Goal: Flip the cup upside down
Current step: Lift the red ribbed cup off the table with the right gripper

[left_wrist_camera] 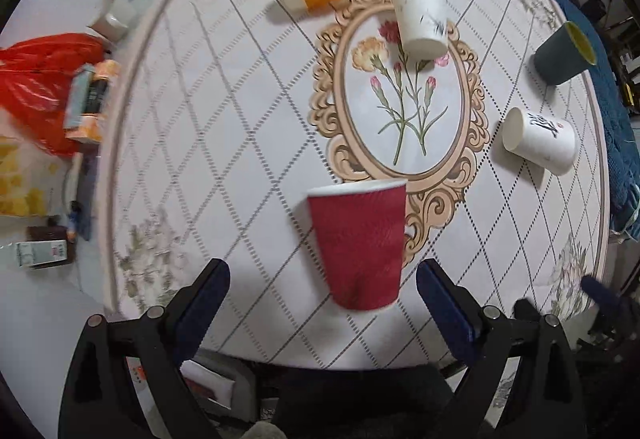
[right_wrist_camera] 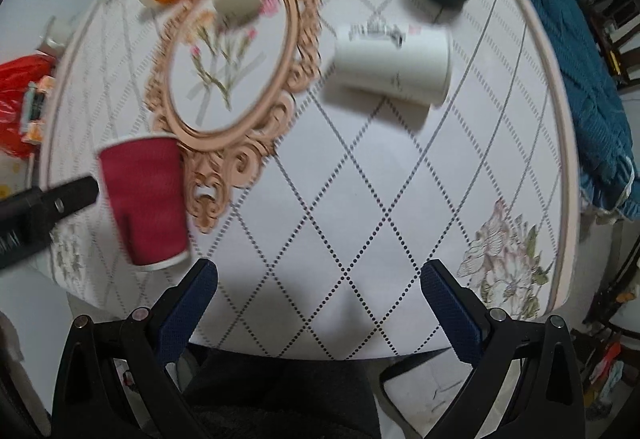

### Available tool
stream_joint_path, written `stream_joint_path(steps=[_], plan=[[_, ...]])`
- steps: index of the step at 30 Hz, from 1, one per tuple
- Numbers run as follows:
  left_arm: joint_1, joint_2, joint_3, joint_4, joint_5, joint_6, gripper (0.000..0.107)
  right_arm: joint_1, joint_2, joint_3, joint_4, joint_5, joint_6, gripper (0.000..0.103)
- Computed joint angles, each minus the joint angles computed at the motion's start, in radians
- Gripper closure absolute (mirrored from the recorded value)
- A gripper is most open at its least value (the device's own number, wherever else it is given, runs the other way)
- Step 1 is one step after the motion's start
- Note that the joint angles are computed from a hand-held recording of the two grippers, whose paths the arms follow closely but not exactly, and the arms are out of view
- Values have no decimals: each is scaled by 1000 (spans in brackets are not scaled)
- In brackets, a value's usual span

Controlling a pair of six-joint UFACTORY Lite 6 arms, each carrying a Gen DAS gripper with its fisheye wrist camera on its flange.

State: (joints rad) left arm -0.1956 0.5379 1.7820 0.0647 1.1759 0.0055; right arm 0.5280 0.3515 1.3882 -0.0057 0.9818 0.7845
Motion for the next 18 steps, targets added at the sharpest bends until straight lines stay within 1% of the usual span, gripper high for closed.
stream_joint_path(steps=[3, 5, 8, 13, 18], plan=[[20, -125, -81, 18, -4, 7, 11, 37, -37, 83, -34, 69, 36, 0], [27, -176, -94, 22, 8, 8, 11, 66, -9, 199, -51, 133, 56, 0], [56, -239, -91, 16, 27, 26, 11, 107, -33, 263, -74, 185, 84, 0], [146, -304, -92, -33, 59, 115, 11, 192, -5, 433, -109, 282, 161, 0], [243, -321, -102, -65, 52, 207, 11, 253, 77, 598, -140, 354, 224, 0]])
